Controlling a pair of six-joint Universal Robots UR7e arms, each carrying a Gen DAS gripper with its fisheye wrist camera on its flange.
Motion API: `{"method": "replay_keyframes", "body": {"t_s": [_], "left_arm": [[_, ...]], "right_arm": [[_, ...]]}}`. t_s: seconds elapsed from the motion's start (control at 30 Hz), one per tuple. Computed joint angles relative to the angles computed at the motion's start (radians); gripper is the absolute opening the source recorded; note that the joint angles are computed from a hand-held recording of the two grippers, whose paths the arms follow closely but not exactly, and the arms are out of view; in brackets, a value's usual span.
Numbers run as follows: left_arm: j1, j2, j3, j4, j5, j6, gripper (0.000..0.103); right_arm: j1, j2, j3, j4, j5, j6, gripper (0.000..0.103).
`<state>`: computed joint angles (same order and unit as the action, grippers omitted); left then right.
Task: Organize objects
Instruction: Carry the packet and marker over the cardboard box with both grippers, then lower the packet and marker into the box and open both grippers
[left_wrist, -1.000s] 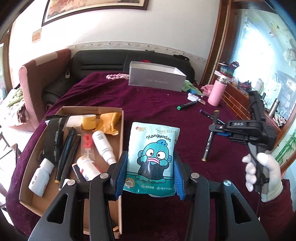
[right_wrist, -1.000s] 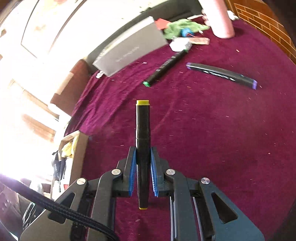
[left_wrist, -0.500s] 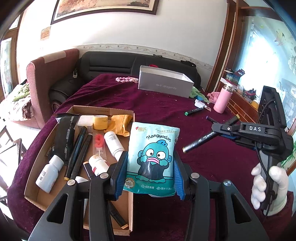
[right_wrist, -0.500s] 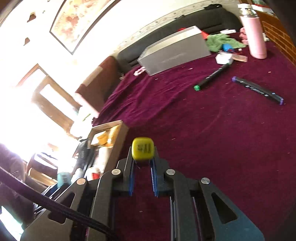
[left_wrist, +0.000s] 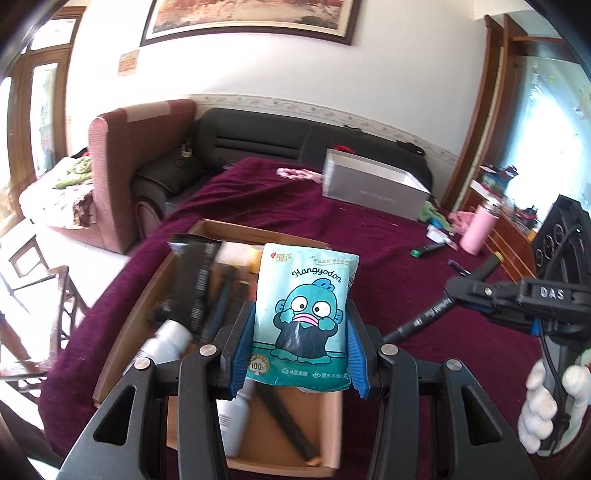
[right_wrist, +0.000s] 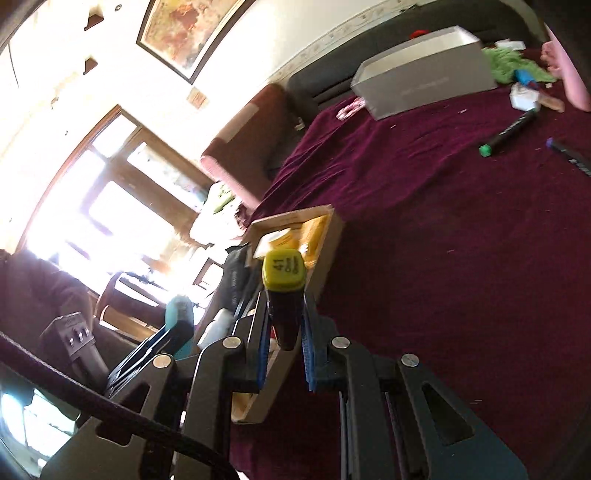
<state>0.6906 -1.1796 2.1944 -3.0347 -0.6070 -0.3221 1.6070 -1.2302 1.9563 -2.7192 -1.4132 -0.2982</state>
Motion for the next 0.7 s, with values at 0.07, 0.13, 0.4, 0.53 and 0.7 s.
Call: {"method": "replay_keyframes", "body": {"t_s": [0.07, 0.13, 0.4, 0.53, 0.7], "left_arm": [[0.017, -0.02, 0.002, 0.01, 0.014, -0.003, 0.04], [0.033, -0.033, 0.008, 0.021, 0.02, -0.009, 0.04], [0.111, -0.042, 0.021, 0.055, 0.0, -0.043, 0.04], [0.145, -0.056, 0.023, 0.093, -0.006, -0.069, 0.04], [0.156, -0.069, 0.028, 0.151, 0.004, -0.088, 0.04]], "right_arm": [[0.013, 0.019, -0.01, 0.015, -0.001, 0.003, 0.013], [0.03, 0.044, -0.026, 0.03, -0.009, -0.002, 0.013], [0.087, 0.154, -0.088, 0.097, -0.083, -0.013, 0.013], [0.113, 0.221, -0.144, 0.114, -0.149, -0.021, 0.013], [0.126, 0.301, -0.214, 0.14, -0.189, -0.008, 0.014]]}}
